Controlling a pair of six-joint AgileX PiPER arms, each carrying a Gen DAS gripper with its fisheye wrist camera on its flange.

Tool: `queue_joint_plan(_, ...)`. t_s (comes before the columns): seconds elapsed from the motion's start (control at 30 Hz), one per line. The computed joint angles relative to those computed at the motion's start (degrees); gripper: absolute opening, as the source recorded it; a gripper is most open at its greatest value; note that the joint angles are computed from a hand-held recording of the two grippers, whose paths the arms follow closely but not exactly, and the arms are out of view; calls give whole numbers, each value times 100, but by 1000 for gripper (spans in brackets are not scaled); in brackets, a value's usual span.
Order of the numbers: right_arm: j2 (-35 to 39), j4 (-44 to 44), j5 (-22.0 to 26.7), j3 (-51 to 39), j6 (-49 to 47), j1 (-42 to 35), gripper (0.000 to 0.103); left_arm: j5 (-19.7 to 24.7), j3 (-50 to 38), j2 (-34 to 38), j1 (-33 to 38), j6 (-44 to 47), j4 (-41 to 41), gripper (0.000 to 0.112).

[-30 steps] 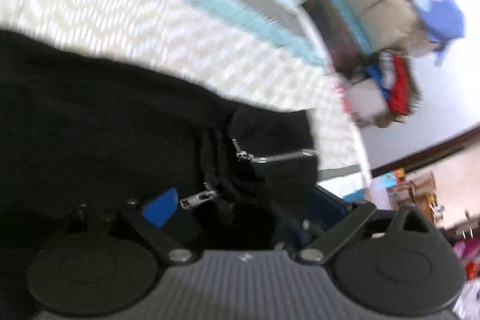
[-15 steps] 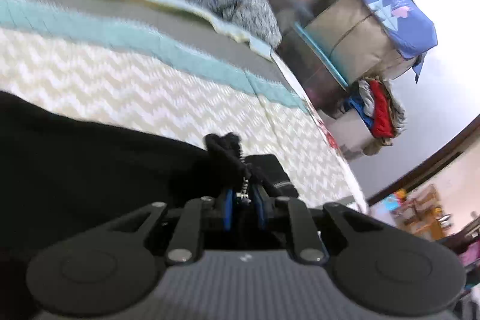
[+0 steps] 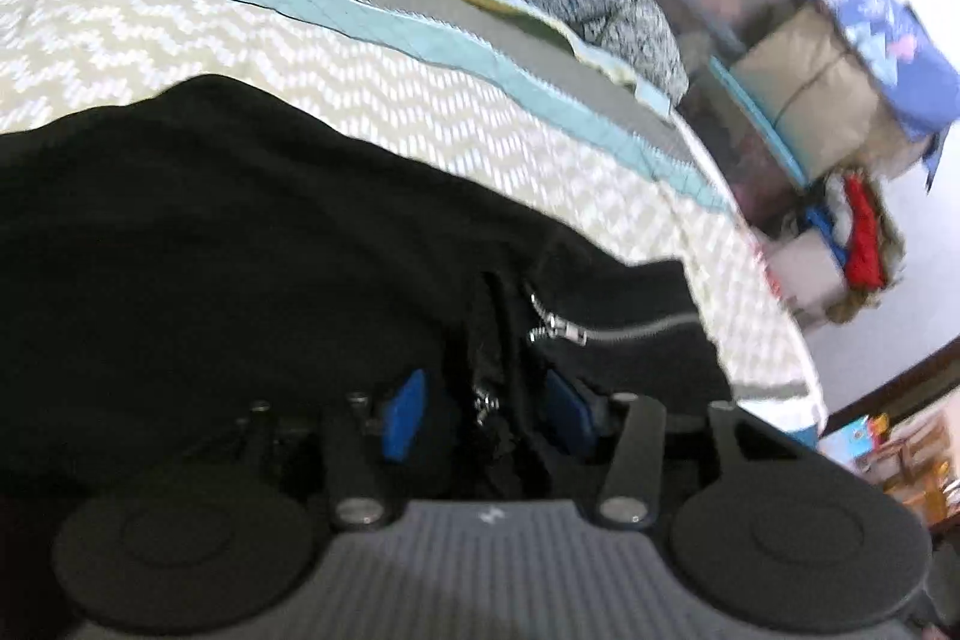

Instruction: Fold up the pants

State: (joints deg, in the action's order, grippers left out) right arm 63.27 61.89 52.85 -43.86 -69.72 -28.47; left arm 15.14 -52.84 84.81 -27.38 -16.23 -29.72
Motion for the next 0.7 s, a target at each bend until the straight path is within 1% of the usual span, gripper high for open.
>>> queue_joint_plan(0.03, 74, -67, -331, -59, 267, 113, 38, 7, 81, -103, 64, 117, -199, 46)
queue_joint_plan(0.07, 298, -163, -709, -183, 542, 287, 38, 31, 154, -207, 123, 202, -342, 46)
queue_joint_plan(0.13, 537, -222, -1027, -196, 889, 376, 38, 89, 298, -421, 202, 218, -355, 46)
queue_joint_plan(0.17, 627, -374, -1130, -173, 1091, 464, 38, 143, 362, -555, 204, -22, -85, 46)
queue_joint_plan(0.2, 810, -750, -1317, -234, 1457, 693, 38, 204, 448, -718, 217, -226, 179, 46)
queue_joint_plan(0.23, 927, -1105, -1535, -161, 1620, 931, 38, 235, 460, -779, 209, -403, 398, 46)
queue_joint_plan(0.3, 657, -1397, -2126, 203, 1598, 1336, 38, 405, 670, -1163, 264, -747, 874, 46)
queue_joint_plan(0.37, 532, -2096, -2354, 140, 2266, 1716, 38, 581, 839, -1517, 343, -964, 1164, 46)
queue_joint_plan(0.4, 384, -2204, -2300, 147, 2467, 1722, 38, 690, 978, -1785, 423, -942, 1183, 46)
queue_joint_plan(0.43, 221, -2083, -2152, 141, 2438, 1639, 39, 805, 1097, -2040, 493, -940, 1215, 46)
queue_joint_plan(0.47, -91, -1789, -1907, 317, 2181, 1328, 39, 928, 1222, -2297, 573, -923, 1243, 46)
queue_joint_plan(0.5, -173, -1528, -1787, 312, 1940, 1186, 39, 1045, 1335, -2532, 628, -967, 1322, 46)
queue_joint_plan(0.53, -291, -1456, -1763, 331, 1929, 1217, 39, 1201, 1453, -2816, 641, -1149, 1523, 46)
queue_joint_plan(0.6, -470, -1334, -1506, 316, 1964, 1273, 39, 1504, 1657, -3290, 660, -1415, 1807, 46)
queue_joint_plan(0.67, -549, -1270, -1309, 333, 2058, 1559, 39, 1797, 1892, -3764, 633, -1723, 2043, 46)
queue_joint_plan(0.7, -502, -1318, -1364, 319, 2202, 1865, 39, 1919, 2006, -3967, 646, -1811, 2078, 46)
